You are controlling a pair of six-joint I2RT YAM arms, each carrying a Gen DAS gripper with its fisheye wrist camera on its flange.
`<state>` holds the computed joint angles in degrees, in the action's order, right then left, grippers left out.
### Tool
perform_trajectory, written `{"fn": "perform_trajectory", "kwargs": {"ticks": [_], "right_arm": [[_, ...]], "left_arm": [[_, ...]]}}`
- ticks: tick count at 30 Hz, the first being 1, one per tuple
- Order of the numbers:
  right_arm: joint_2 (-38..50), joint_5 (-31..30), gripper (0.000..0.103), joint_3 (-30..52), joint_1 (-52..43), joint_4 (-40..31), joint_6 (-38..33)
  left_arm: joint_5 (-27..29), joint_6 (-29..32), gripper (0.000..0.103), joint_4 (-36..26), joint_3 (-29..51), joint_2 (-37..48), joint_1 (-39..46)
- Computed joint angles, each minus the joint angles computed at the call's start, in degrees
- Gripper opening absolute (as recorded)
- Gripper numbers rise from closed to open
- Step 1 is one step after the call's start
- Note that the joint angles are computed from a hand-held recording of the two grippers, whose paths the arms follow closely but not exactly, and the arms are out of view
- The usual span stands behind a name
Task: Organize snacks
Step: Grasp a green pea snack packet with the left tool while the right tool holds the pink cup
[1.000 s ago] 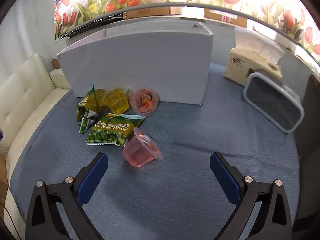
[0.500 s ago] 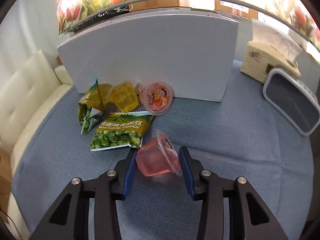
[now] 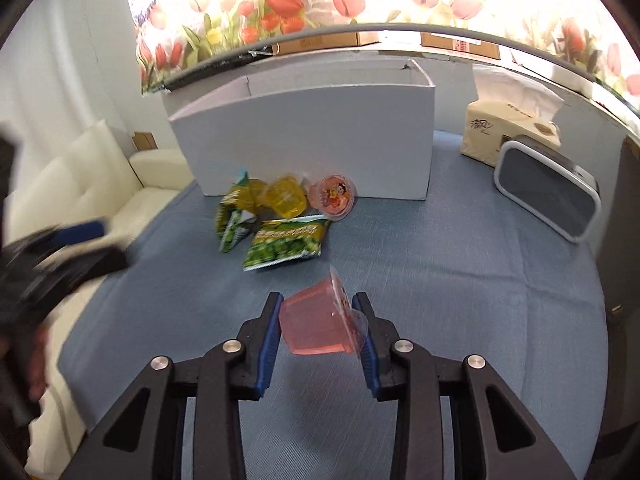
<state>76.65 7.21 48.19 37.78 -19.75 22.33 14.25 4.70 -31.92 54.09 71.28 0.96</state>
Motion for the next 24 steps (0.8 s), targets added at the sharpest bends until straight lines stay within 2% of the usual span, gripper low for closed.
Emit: {"fn": "perform_trajectory", "kwargs": {"ticks": [6,9,11,12,13,19,24], "right_arm": [[-6.4,1.5,0.038,-3.5,3.6,-2.1,4.2],[-9.4,1.4,0.038,-5.3,4.5,-2.6,6.1],[-10.8,0.9,0.038,-6.3,4.4,-2.8,7.0],[-11.5,0.8,0.038,-6.8,4.5,-2.7,7.4],[-12.1,0.8,0.038,-7.3,4.6,-2.4,7.7],[-12.8,0.2,0.038,-8.3,4.9,-1.7,8.6],[-13.4,0.8,0.038,-8.3,5.9,-1.4,9.0]], "left_arm": [[-5.1,-2.9,0.103,3.8,9.6,15.5,-5.7],[-3.8,-4.0,0.101,3.9,12.8,21.0,-5.7],[-3.7,-4.0,0.085,4.1,14.0,23.5,-5.4],[-4.1,-3.8,0.069,3.7,14.8,24.7,-5.4],[-4.1,-3.9,0.063,3.6,15.3,25.5,-5.2],[-3.5,-2.4,0.047,3.5,15.5,25.5,-4.8],[-0.1,-0.7,0.043,3.7,11.7,20.5,-3.1]]}}
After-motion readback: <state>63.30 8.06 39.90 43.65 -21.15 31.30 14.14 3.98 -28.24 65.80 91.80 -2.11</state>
